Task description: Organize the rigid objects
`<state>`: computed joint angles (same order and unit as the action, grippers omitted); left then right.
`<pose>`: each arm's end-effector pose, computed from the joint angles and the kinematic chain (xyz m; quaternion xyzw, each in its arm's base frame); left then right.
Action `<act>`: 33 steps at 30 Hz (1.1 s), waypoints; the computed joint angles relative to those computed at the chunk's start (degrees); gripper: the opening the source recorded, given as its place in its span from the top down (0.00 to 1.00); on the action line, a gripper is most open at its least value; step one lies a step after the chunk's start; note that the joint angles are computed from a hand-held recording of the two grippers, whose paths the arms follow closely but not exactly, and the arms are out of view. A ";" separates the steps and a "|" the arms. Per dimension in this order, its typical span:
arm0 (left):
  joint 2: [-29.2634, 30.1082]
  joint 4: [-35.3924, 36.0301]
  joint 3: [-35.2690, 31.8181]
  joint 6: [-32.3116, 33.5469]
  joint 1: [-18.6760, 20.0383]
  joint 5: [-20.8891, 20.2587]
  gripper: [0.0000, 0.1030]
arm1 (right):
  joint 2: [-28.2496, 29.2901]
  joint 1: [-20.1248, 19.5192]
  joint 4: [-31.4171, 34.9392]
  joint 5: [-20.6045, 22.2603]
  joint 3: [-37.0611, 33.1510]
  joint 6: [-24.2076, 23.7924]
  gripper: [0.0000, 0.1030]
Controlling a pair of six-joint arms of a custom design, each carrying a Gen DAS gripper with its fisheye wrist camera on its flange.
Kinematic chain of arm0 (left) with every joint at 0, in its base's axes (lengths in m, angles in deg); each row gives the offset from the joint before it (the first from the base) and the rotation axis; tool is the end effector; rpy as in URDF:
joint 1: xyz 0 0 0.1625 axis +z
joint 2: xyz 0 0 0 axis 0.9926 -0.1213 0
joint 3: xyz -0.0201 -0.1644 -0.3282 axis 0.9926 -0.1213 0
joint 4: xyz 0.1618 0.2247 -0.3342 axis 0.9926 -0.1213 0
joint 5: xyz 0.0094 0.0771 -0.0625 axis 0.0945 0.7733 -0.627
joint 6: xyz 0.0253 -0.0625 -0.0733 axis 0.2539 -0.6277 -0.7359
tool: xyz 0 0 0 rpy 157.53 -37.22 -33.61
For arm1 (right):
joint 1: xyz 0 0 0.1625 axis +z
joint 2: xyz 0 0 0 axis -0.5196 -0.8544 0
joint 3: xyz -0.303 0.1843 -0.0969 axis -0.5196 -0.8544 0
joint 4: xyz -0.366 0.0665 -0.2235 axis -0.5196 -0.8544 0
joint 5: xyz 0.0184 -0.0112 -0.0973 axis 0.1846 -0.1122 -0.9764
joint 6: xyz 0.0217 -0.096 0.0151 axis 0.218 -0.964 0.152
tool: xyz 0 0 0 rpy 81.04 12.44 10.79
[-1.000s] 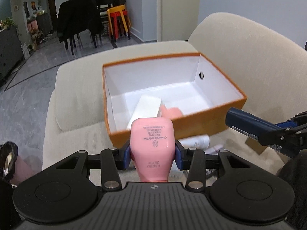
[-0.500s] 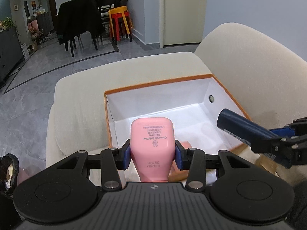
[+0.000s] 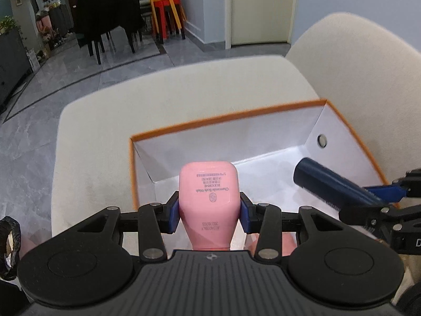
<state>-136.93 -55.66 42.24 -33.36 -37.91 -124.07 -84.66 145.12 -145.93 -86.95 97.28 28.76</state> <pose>-0.2635 -0.5381 0.2380 0.3967 0.8591 -0.1721 0.2738 0.2808 -0.4699 0.1998 0.0363 -0.9052 0.3311 0.2639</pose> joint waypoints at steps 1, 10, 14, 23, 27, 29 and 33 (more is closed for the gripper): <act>0.52 0.03 0.01 0.29 0.11 0.53 0.52 | 0.20 -0.37 0.18 0.08 -0.13 -0.18 0.63; 5.08 2.07 -1.91 1.20 0.51 4.84 0.52 | 2.94 -3.02 3.24 0.27 -2.47 -2.10 0.63; 7.11 3.56 -3.38 1.87 0.75 6.67 0.52 | 4.24 -3.63 4.88 0.15 -3.77 -2.55 0.63; 9.59 5.25 -4.14 3.08 0.60 10.11 0.52 | 6.89 -4.55 8.99 -0.96 -7.19 -2.47 0.63; 10.44 5.27 -4.05 3.76 0.43 11.32 0.52 | 7.89 -4.83 9.86 -1.00 -8.25 -2.62 0.63; 10.85 5.58 -4.35 4.13 0.58 11.79 0.52 | 8.33 -4.96 10.17 -0.89 -8.69 -2.51 0.63; 11.29 4.55 -4.56 4.40 0.61 11.80 0.52 | 9.14 -5.18 10.01 -0.57 -9.25 -2.45 0.63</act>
<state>-125.65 -51.12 37.68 -28.96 -37.30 -112.27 -75.52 139.94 -135.92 -87.52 88.03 26.31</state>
